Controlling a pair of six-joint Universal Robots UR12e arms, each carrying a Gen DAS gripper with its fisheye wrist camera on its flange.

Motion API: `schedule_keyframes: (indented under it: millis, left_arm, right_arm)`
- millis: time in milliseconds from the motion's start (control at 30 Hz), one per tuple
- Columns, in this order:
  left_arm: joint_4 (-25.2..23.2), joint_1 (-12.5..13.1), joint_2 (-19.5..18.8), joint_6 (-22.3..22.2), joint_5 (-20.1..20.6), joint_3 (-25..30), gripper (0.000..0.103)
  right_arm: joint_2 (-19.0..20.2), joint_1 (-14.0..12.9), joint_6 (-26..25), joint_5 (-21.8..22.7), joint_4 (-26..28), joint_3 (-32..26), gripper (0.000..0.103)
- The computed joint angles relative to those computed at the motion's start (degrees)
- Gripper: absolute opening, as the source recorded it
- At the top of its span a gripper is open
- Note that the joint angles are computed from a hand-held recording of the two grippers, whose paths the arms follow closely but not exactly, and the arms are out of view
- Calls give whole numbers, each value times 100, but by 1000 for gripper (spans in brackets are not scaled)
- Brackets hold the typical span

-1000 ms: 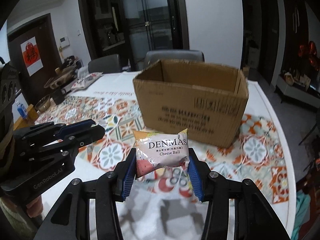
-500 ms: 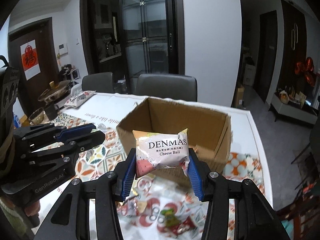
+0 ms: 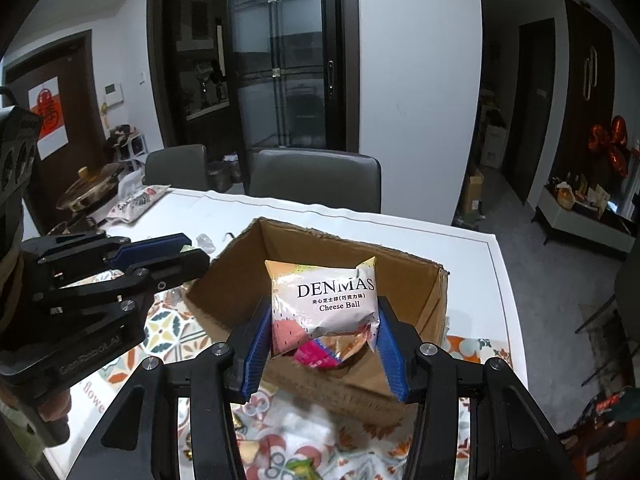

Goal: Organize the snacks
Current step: 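Carry both snacks into the box and open both tools, then withdraw both tools from the box back toward the remaining snacks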

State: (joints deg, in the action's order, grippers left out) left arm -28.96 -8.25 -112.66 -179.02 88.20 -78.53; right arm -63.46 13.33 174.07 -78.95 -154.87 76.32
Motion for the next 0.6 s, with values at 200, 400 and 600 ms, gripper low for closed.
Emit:
schedule_keyframes:
  millis: [200,400,600]
  left_arm:
    - [-195,-46,-214,117,191,266,30]
    - [5,-69,-117,-52,506,79,51]
    - [465,-130,142,-26,710,-365,58]
  right_arm:
    - [166,-32,105,-58,111,-203,51]
    - [174,-29,283,-337,133,-184,71]
    - [-74,-26,443,-526,-319,276,71]
